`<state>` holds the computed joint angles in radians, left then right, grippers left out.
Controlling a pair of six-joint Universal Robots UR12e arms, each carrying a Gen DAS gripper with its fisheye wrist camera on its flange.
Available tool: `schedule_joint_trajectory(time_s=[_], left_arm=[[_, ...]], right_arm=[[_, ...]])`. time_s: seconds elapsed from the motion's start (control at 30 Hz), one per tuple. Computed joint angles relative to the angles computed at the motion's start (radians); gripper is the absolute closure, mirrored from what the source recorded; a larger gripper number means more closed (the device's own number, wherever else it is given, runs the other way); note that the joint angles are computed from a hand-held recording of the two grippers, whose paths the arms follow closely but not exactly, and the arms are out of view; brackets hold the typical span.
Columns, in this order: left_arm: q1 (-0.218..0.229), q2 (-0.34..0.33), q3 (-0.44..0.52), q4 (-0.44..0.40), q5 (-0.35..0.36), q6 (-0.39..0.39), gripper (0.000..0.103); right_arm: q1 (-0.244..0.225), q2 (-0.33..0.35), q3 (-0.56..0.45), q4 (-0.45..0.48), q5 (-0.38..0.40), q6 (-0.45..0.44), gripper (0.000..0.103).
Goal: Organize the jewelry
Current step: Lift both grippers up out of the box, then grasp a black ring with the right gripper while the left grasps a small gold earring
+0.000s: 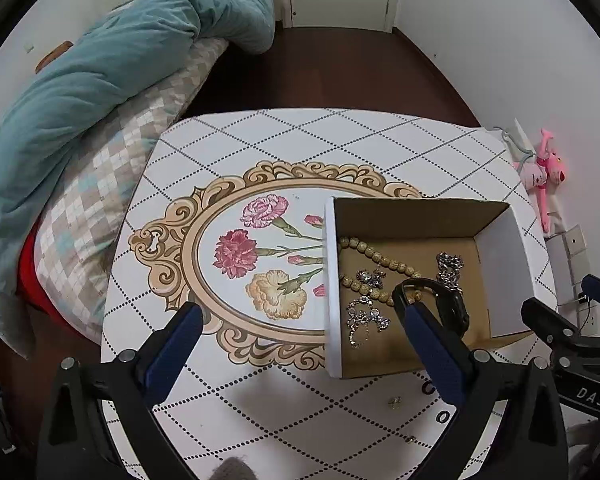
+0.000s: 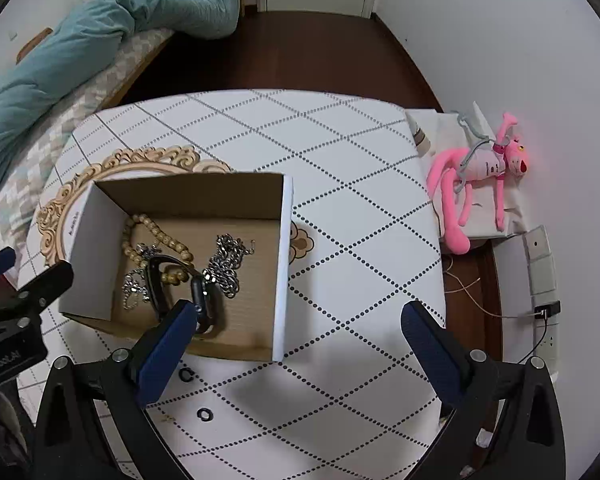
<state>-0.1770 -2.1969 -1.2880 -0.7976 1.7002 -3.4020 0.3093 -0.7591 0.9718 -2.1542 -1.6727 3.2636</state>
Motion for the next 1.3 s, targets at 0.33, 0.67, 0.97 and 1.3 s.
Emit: schedule_joint_trajectory(time_s=[0.33,0.67,0.97,1.3], left_arm=[[-0.016,0.073,-0.082,0.12,0.057,0.034,0.0],[-0.025,0.1,-0.204,0.088,0.111,0.007,0.0],[-0.026,0.08,-0.252,0.033,0.141,-0.033,0.0],[-0.029,0.082,-0.255,0.035,0.139,-0.039,0.0]], right_arm=[[0.006,-0.104,0.146,-0.165,0.003,0.024,0.0],[0.014,-0.14,0.295,-0.188,0.112,0.069,0.007],[0.032,-0.112,0.359,-0.273,0.155,0.063,0.06],[0.066,-0.096,0.344,-0.297,0.068,-0.017,0.09]])
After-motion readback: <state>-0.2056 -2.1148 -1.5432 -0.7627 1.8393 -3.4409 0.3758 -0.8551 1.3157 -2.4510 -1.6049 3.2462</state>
